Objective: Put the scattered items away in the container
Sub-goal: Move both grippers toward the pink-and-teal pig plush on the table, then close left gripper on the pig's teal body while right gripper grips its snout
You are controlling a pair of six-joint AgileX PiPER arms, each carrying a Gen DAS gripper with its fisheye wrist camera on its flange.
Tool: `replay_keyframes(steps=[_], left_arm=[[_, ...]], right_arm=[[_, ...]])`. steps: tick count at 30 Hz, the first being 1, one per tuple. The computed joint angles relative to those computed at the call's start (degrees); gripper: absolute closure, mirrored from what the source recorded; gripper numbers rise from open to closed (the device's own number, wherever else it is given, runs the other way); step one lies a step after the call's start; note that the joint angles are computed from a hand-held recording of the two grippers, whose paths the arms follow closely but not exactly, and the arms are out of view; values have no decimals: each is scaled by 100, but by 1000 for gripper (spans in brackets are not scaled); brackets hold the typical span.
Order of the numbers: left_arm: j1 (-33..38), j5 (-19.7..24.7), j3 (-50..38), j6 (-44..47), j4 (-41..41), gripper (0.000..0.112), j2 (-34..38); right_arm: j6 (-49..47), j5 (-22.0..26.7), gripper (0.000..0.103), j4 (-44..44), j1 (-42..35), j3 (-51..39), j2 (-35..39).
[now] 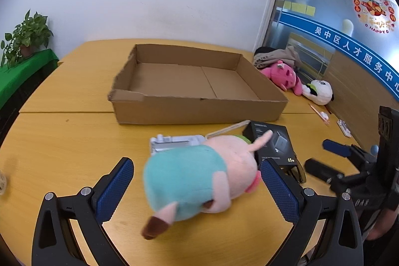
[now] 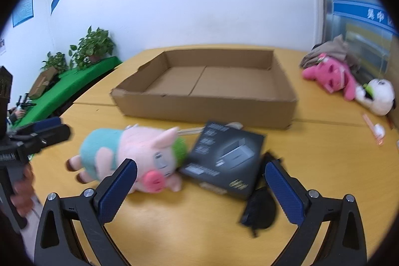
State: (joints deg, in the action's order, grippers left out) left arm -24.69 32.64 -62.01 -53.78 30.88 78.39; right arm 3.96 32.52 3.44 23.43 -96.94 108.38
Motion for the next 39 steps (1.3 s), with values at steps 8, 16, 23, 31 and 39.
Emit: replay_keyframes(steps=[8,16,23,31,39], left_arm=[[-19,313,-250,-487,139,9,584],[58,209,252,-1309,666,9,547],[-578,614,655,-1915,1494,9,487],[-1,-10,1250,-1891,997,9,239],[541,-384,1251,-846,-76,9,493]], right_arm=[[565,149,1,-439,268,-75,200],[213,384,1,-169,435,-138,616],[121,888,1,-68,518,-518,1109],[362,2081,1,-773,826,-1572,1721],[-87,1566,1,-541,1039,-756,1261]])
